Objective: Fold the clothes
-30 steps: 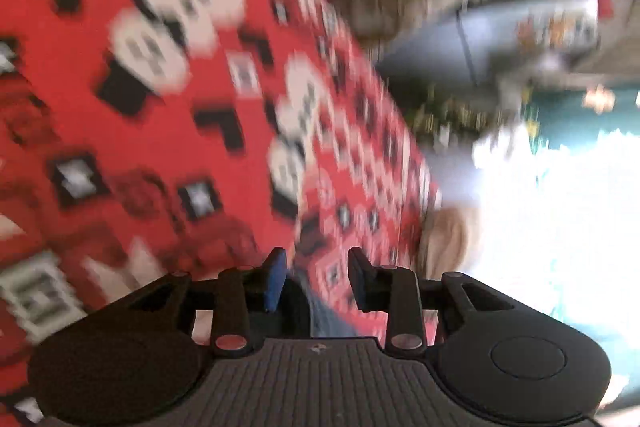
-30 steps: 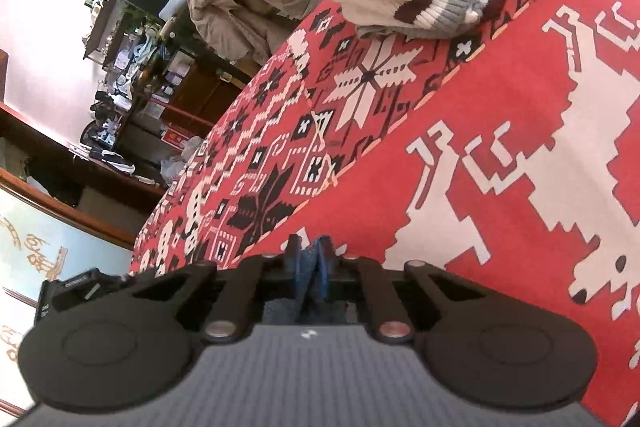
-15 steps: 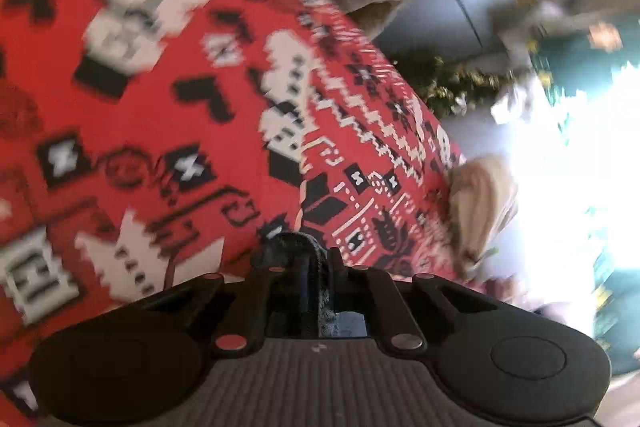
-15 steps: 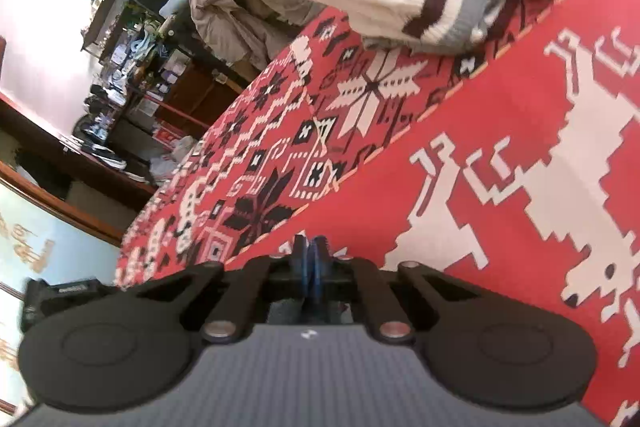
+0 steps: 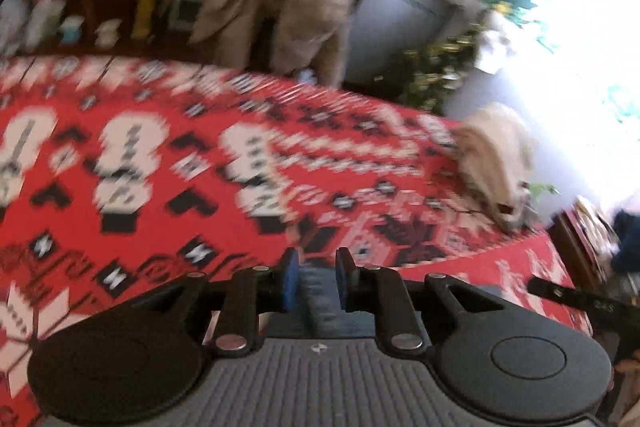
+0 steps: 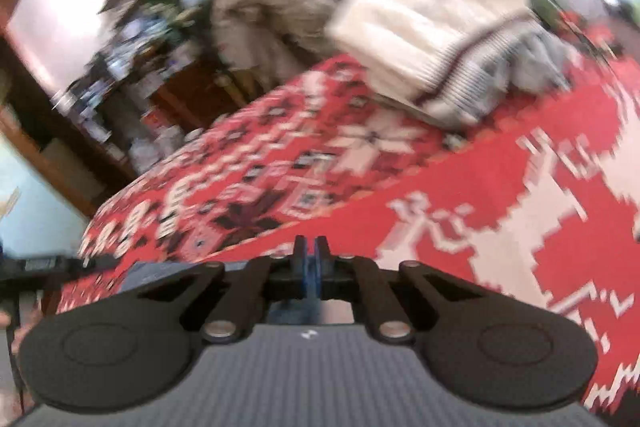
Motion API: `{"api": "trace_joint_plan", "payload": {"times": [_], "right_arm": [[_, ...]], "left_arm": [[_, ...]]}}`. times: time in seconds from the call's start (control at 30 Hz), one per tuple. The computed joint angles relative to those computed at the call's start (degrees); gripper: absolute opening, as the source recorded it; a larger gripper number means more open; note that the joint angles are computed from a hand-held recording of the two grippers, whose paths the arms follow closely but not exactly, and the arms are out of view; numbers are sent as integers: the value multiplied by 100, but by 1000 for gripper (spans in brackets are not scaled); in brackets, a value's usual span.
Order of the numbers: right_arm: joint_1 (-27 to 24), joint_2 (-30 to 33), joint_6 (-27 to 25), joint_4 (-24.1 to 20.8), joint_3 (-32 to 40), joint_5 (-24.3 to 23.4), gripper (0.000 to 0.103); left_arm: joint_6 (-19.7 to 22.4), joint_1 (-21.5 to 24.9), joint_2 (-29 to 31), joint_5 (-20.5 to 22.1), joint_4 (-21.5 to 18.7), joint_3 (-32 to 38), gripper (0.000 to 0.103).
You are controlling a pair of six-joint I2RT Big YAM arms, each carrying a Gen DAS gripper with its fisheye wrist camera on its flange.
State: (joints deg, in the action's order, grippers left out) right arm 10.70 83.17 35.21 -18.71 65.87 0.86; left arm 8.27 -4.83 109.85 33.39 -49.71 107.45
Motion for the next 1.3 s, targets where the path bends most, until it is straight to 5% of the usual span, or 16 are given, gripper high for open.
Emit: {"api": "trace_joint_plan", "payload": {"times": [0.17, 0.37, 0.47, 0.57, 0.9, 1.03, 1.3], "right_arm": [[583, 337, -857, -222, 563, 73, 10], [1056, 1017, -1317, -606, 1108, 420, 5], [1135, 928, -1805, -214, 755, 637, 3], [1051, 729, -1809, -327, 593, 548, 2], [716, 99, -1620, -886, 185, 530, 0], [678, -85, -1551, -700, 119, 697, 10], [577, 355, -1433, -711, 415, 704, 10]], "left_arm": [[389, -235, 16, 331, -546, -33, 7], [684, -336, 0, -227, -255, -504, 3], [903, -300, -148, -298, 33, -785, 3], [925, -236, -217, -165, 257, -980, 4], [836, -101, -292, -68, 112, -870, 3], [739, -120, -250, -127, 113, -664, 5], [955, -133, 100, -292, -190, -253, 3]]}}
